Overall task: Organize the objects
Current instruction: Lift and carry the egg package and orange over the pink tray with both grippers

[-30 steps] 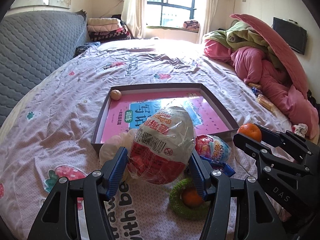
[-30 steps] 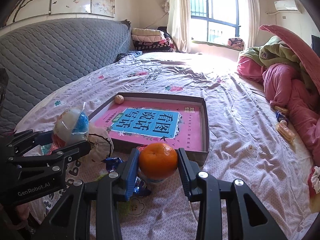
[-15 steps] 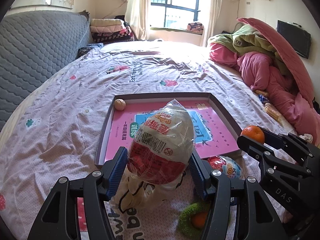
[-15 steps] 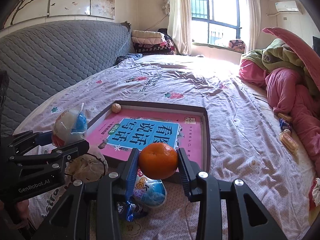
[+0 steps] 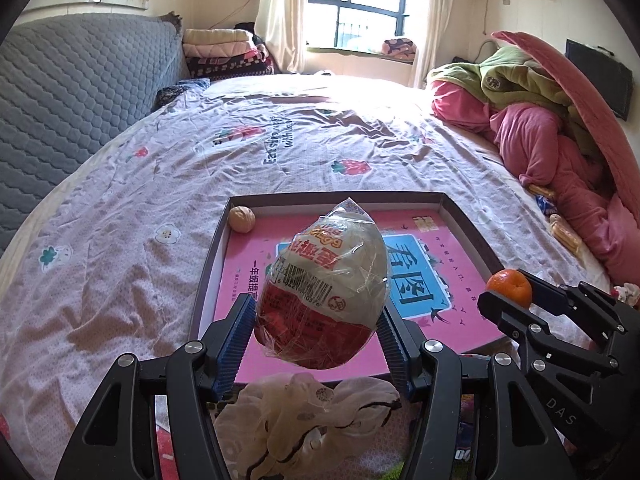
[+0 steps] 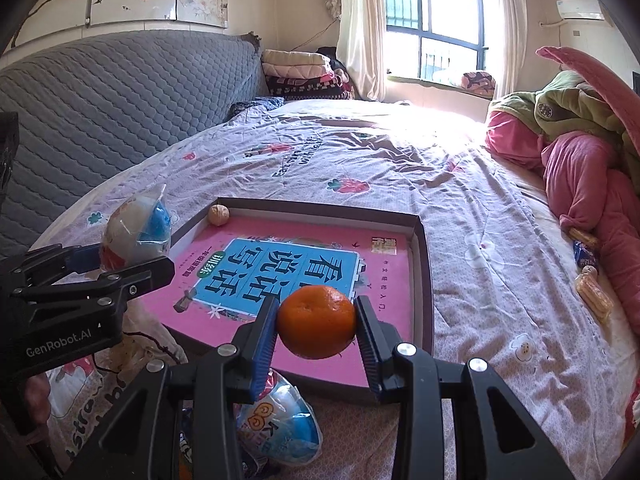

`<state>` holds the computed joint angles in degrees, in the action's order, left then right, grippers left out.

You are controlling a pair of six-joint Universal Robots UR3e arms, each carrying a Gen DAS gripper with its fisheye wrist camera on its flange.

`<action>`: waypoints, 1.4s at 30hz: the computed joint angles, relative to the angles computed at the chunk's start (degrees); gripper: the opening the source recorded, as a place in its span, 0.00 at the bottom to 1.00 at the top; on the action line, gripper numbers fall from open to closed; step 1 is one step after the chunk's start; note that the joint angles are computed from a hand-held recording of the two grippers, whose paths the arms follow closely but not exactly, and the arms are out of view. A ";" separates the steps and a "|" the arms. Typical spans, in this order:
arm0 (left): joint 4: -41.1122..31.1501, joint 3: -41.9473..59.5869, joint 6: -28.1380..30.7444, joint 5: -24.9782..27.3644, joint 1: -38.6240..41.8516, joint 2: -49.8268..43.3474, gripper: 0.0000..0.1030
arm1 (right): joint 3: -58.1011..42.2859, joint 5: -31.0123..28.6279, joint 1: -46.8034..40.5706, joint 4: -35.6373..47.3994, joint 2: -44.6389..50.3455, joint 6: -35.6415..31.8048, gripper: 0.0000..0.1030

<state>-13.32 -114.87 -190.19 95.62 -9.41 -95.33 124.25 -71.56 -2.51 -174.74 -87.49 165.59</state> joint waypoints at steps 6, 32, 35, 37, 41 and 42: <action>0.59 1.39 -0.13 -0.32 0.60 -3.11 0.60 | -1.54 -0.02 -0.30 -0.15 3.03 -0.15 0.37; -0.70 6.76 0.10 -1.34 0.63 -12.07 0.60 | -11.31 -1.99 0.27 2.08 14.63 -1.01 0.38; -1.00 7.28 0.09 -1.33 0.59 -12.78 0.60 | -11.91 -2.06 0.11 2.42 15.43 -1.03 0.37; -1.27 7.66 0.03 -1.35 0.54 -13.20 0.60 | -12.20 -2.07 0.16 2.74 15.74 -1.17 0.37; -1.70 8.27 0.03 -1.38 0.52 -13.92 0.60 | -12.73 -2.65 0.33 2.71 16.66 -0.86 0.38; -1.83 8.39 0.04 -1.46 0.48 -14.08 0.60 | -13.00 -2.89 0.40 2.95 16.92 -0.74 0.38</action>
